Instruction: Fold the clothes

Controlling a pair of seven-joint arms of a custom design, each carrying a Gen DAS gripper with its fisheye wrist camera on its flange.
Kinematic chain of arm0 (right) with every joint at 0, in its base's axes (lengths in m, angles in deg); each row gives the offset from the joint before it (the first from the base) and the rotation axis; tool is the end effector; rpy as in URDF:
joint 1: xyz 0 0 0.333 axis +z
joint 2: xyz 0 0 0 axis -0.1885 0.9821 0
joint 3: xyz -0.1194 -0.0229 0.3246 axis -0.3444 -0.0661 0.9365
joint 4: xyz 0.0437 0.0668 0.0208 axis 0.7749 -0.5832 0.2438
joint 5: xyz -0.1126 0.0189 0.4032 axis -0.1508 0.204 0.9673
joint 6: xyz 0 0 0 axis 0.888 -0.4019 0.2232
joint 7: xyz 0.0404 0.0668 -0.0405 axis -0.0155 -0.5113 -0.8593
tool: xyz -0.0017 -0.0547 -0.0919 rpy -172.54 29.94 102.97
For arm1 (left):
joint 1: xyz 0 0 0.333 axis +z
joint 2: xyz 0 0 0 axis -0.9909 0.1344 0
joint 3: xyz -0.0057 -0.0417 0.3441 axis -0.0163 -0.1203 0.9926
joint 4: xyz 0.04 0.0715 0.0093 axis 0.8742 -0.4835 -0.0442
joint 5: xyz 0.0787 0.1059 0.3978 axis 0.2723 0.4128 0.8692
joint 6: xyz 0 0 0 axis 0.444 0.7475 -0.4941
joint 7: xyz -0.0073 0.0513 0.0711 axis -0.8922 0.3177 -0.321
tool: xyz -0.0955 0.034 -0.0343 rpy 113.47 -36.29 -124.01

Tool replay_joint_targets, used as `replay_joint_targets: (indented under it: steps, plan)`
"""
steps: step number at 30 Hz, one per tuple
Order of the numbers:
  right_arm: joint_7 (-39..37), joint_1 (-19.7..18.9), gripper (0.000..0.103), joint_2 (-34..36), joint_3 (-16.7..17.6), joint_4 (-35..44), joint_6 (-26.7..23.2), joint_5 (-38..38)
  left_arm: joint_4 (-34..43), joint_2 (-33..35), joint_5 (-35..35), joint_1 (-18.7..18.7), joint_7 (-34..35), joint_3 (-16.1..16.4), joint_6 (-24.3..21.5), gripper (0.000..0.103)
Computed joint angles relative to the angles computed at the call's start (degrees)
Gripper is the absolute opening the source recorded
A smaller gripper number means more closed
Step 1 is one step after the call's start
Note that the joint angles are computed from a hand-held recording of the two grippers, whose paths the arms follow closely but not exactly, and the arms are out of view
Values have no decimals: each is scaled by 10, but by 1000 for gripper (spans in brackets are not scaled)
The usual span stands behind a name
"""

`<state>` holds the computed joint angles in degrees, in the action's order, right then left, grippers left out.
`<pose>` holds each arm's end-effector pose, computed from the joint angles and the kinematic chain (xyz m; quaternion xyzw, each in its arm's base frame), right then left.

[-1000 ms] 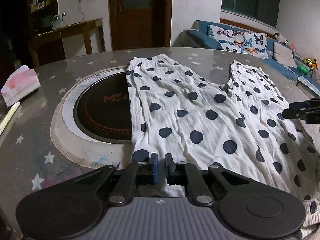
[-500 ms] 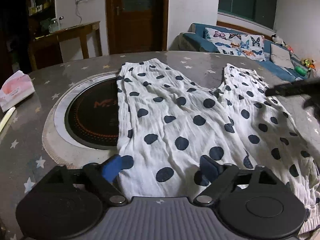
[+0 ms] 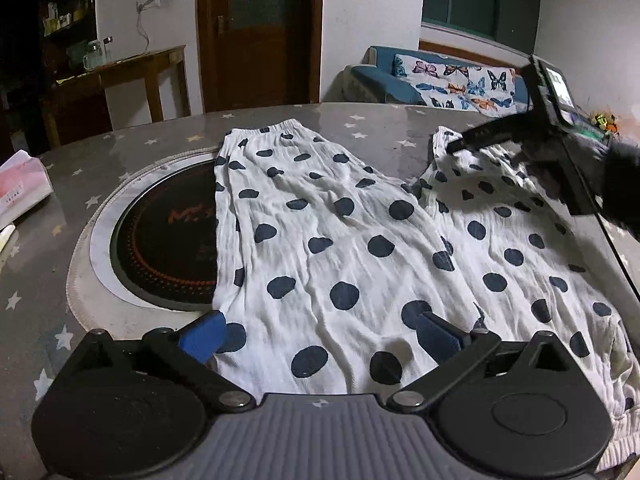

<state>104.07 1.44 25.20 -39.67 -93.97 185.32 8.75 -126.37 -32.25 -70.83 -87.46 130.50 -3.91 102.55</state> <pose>0.6274 0.1657 0.5395 -0.7632 0.5039 -0.2142 0.3431 0.3180 -0.2104 0.4571 -0.6228 0.6717 -0.3018 0.2644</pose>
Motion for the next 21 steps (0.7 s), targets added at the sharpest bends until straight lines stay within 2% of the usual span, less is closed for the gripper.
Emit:
replay_joint_targets:
  steps: [5, 7, 12, 17, 21]
  plan:
    - [111, 10, 55, 28, -27, 25, 21, -112, 0, -4, 5, -10, 7, -2, -3, 103]
    - [124, 4, 56, 26, -24, 25, 21, -119, -2, -7, 6, -19, 12, -2, 2, 103]
    - [79, -15, 56, -17, -7, -14, 23, -54, -6, -3, -7, -59, 35, 12, 27, 103]
    - [56, -11, 56, -65, -21, -55, 3, -49, -1, 20, -30, -112, 62, 20, 62, 103]
    - [59, -9, 56, -94, -33, -82, -8, -50, 13, 56, -45, -174, 106, 36, 93, 102]
